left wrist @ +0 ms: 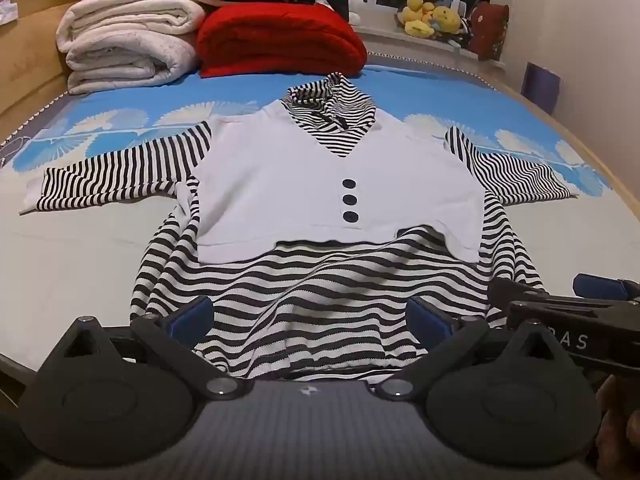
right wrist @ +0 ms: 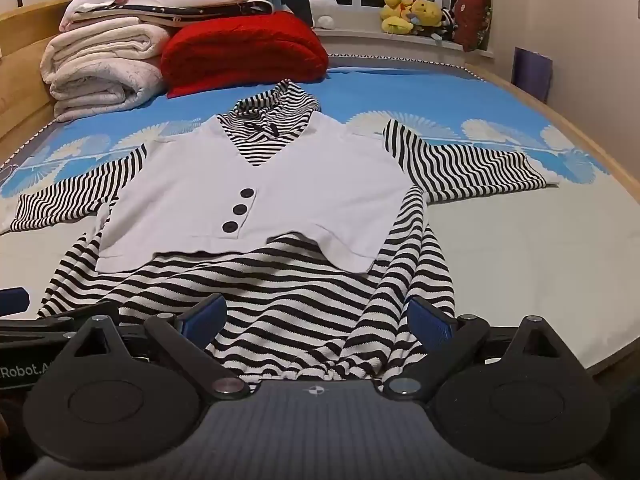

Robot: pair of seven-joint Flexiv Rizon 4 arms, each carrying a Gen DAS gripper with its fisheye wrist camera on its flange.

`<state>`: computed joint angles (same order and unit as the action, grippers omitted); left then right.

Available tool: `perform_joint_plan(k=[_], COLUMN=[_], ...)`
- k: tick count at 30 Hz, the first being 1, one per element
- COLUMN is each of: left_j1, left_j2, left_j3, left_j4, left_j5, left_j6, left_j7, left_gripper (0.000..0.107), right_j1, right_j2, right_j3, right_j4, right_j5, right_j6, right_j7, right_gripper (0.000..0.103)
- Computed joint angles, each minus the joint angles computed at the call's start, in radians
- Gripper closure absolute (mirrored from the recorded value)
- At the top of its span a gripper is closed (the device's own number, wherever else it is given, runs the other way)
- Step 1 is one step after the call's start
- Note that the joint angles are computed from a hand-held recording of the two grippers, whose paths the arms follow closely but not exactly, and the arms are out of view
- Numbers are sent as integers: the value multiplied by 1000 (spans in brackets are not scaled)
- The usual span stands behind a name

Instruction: Fold small clothes

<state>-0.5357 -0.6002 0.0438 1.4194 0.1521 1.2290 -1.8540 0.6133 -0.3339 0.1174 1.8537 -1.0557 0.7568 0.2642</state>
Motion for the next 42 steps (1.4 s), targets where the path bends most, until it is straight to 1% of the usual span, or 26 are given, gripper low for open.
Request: perform_joint_plan(k=[26,39,40,41,42], left_j1=[-1,0,-2,4,-9], left_j2=[1,2,2,12,-3], left_j3=[0,-2,-2,-10,14], left_j4=[3,1,6,22,5], left_j5=[4,6,3,34,6], left_j6=[4,-8,-8,-4,-12], left_j7=[-1,-1,-6,-39,-37], left_gripper=[5,5,5,5,5], right_j1=[1,-1,-3,-4,-4], right_j2=[1,2,3,6,7], right_j3=[1,1,0,-2,-5], right_j4=[-3,2,6,9,10], right_j5=[-1,-8,-10,-14,-16], right_j6=[-10,-5,-1,-4,-14], right_j7=[-3,3,4,11,19], right_gripper=[6,6,6,6,6])
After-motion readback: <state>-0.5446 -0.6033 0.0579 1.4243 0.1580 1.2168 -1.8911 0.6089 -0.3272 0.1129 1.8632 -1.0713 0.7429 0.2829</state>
